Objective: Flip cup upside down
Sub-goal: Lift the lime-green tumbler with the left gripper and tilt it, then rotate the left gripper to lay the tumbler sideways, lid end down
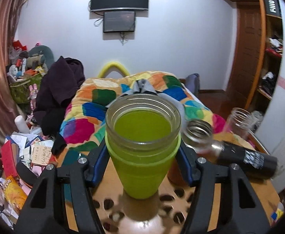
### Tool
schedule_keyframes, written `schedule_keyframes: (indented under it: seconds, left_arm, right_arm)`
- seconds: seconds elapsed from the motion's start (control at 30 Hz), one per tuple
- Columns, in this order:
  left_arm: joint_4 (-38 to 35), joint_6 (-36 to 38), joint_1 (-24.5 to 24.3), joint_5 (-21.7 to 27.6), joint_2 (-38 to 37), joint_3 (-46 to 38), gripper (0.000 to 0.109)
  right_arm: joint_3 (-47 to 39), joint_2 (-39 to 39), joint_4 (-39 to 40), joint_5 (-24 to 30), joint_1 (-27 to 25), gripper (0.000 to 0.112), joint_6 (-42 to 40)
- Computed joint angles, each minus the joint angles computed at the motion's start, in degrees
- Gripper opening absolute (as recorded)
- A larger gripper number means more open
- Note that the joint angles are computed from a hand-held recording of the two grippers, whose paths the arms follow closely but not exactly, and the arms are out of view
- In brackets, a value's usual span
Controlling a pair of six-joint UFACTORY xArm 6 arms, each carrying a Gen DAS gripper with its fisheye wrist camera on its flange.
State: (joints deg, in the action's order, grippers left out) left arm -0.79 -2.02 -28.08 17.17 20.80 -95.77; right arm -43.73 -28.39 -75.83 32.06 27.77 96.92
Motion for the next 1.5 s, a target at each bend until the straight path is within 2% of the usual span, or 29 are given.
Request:
schedule_keyframes:
  seconds: [0.13,0.3,0.43,0.5,0.63,0.67,0.83,0.9,1.17,1.33,1.5]
  left_arm:
    - [-7.22,8.13,-1.2,-1.27,-6.7,8.38,0.062]
    - [-21.36,23.41,-3.78,0.56,-14.22,16.03,0.062]
    - [-31.34,32.54,-5.42,4.75,-17.76,18.14,0.062]
    - [-36.21,36.49,-5.96,7.45,-18.8,18.5,0.062]
    - [-43.99,41.2,-5.64,12.96,-19.18,17.65,0.062]
    - [-45.2,41.71,-5.53,13.76,-19.03,17.35,0.062]
    - [-49.4,42.39,-3.91,16.64,-18.1,15.96,0.062]
    - [-51.73,42.7,-2.83,18.26,-18.09,15.78,0.062]
    - [-59.72,43.26,1.54,23.73,-15.55,13.49,0.062]
    - [-63.57,40.93,4.61,28.0,-12.06,10.29,0.062]
    - [-63.13,35.01,7.04,31.68,-6.78,5.72,0.064]
  right_arm:
    - [-0.37,1.64,-2.42,-3.46,-0.52,0.103,0.67]
    - [-1.61,5.13,-5.11,-13.85,-2.53,0.103,0.72]
    - [-3.1,8.79,-5.42,-17.71,-2.94,0.103,1.71]
    - [-3.45,10.47,-2.96,-19.44,-2.89,0.103,-1.31]
    - [-4.33,12.65,-0.12,-19.49,-1.53,0.103,-5.97]
    - [-4.48,13.17,0.53,-19.94,-1.5,0.102,-6.81]
    - [-3.95,14.24,4.96,-24.44,-3.45,0.072,-10.6]
    - [-3.92,14.49,5.5,-25.68,-3.77,0.071,-11.17]
    - [-5.55,15.32,7.34,-22.22,-1.7,0.067,-15.58]
    - [-6.58,16.0,10.13,-20.48,-1.0,0.066,-19.48]
    - [-7.53,17.03,14.82,-20.95,-1.06,0.065,-24.67]
